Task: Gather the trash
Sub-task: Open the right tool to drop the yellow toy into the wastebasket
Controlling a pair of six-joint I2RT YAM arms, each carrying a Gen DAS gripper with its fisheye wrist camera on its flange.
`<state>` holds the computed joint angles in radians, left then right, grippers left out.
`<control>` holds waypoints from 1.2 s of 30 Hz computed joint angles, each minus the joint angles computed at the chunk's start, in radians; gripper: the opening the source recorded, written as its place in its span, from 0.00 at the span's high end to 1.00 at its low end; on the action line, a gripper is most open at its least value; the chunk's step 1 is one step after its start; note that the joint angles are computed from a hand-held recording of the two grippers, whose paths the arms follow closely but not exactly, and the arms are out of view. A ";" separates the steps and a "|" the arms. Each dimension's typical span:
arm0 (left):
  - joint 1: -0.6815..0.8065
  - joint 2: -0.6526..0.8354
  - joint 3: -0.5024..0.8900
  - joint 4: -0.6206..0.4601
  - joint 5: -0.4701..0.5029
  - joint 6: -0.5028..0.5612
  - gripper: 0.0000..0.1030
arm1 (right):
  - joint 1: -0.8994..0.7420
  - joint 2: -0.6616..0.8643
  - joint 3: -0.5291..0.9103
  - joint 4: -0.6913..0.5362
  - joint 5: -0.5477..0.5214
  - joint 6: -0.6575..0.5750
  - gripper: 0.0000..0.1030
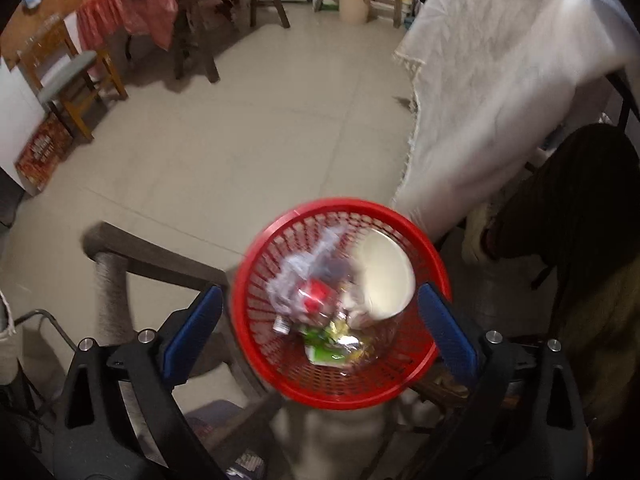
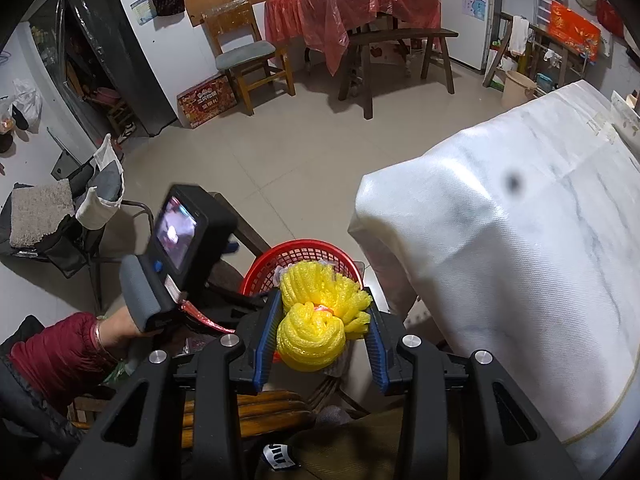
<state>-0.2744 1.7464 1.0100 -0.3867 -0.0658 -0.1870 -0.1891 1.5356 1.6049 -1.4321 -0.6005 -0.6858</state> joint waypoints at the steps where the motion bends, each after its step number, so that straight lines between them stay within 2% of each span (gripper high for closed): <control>1: 0.010 -0.020 -0.004 -0.002 -0.014 0.003 0.08 | 0.006 0.002 -0.003 0.002 0.003 0.000 0.62; 5: 0.059 -0.074 0.013 -0.030 -0.064 0.004 0.08 | 0.034 0.005 -0.021 0.003 0.018 -0.001 0.61; 10: 0.108 -0.115 0.055 -0.065 -0.144 0.004 0.07 | 0.153 0.034 -0.048 0.021 0.062 0.031 0.61; 17: 0.163 -0.178 0.075 -0.103 -0.161 0.028 0.07 | 0.370 0.092 -0.093 0.129 0.147 0.126 0.61; 22: 0.193 -0.203 0.061 -0.117 -0.153 0.035 0.07 | 0.456 0.149 -0.136 0.218 0.188 0.168 0.61; 28: 0.217 -0.211 0.025 -0.123 -0.137 0.047 0.07 | 0.477 0.195 -0.165 0.296 0.194 0.204 0.41; 36: 0.226 -0.223 0.016 -0.143 -0.118 0.045 0.07 | 0.449 0.135 -0.172 0.293 0.180 0.202 0.40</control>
<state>-0.0484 1.5238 1.0262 -0.5296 -0.1838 -0.1415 0.2599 1.6705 1.4328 -1.1395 -0.4209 -0.4837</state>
